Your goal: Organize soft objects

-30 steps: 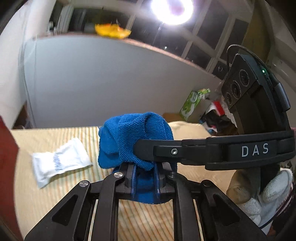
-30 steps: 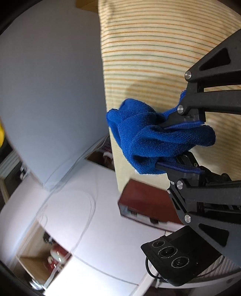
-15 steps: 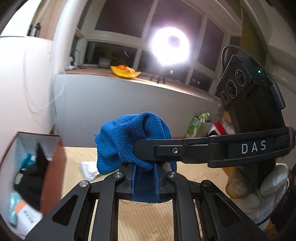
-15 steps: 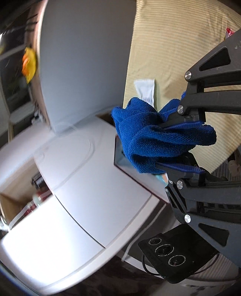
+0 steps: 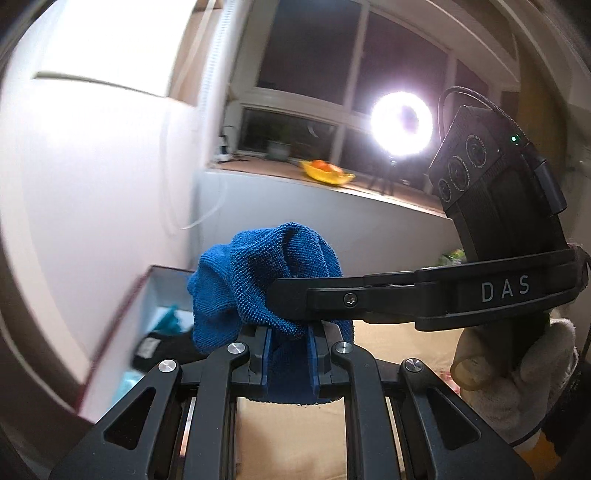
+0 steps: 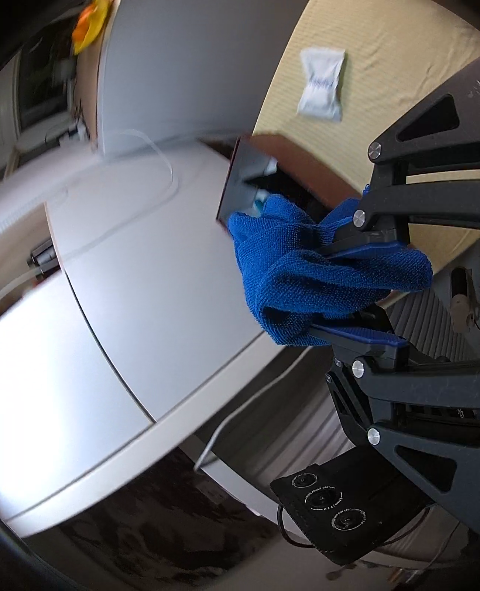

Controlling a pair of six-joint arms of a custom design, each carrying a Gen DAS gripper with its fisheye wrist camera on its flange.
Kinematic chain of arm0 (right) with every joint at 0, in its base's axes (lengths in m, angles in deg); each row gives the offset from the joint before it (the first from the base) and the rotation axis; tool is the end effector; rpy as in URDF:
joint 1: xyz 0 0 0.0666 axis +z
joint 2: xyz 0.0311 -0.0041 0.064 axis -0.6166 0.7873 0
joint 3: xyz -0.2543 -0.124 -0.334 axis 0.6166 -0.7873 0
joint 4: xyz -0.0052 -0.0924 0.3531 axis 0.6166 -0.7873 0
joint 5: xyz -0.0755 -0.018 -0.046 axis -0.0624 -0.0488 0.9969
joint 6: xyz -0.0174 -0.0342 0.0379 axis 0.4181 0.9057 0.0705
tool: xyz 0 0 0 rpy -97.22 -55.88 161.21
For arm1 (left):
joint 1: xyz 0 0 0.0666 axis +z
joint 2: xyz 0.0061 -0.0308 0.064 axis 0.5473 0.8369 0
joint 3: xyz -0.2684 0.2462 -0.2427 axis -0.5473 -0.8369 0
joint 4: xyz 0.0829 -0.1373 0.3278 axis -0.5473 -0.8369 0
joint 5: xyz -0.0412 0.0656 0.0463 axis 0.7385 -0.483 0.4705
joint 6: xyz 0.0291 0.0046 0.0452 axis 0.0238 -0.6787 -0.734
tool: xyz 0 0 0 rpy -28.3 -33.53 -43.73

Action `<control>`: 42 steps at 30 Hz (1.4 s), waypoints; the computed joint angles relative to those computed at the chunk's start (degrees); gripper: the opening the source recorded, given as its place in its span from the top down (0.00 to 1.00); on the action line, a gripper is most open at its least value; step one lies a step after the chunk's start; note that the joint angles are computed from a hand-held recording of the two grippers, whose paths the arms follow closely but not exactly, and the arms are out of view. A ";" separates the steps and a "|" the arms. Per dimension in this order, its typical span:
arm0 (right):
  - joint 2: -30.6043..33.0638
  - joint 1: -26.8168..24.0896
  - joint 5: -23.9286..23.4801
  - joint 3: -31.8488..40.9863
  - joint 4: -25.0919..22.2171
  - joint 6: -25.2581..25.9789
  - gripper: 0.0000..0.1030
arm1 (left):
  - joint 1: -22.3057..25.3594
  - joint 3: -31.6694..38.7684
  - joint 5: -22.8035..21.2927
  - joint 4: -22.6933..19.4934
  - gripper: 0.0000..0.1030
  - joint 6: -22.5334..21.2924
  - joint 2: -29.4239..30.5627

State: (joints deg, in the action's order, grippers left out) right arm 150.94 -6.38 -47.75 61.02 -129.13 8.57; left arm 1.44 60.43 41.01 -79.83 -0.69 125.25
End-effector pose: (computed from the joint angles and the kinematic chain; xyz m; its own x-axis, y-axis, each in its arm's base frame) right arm 0.4555 0.2955 0.5575 -0.7347 -0.0192 -0.6781 -0.4885 0.7086 0.5092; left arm 0.4115 -0.2604 0.5237 -0.4810 0.0974 -0.8713 0.5439 0.8126 -0.2094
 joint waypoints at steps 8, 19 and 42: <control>7.52 2.37 -1.78 7.08 -2.08 -0.39 0.72 | 4.29 -2.28 -0.83 -1.07 0.88 0.17 -0.06; 13.67 2.67 0.26 12.30 -7.69 -0.25 0.71 | 5.54 0.67 -5.59 -6.10 0.88 0.51 6.23; -3.64 -2.96 8.78 -11.23 2.08 -1.03 0.37 | 0.39 0.17 -7.81 -5.24 0.41 -0.09 4.90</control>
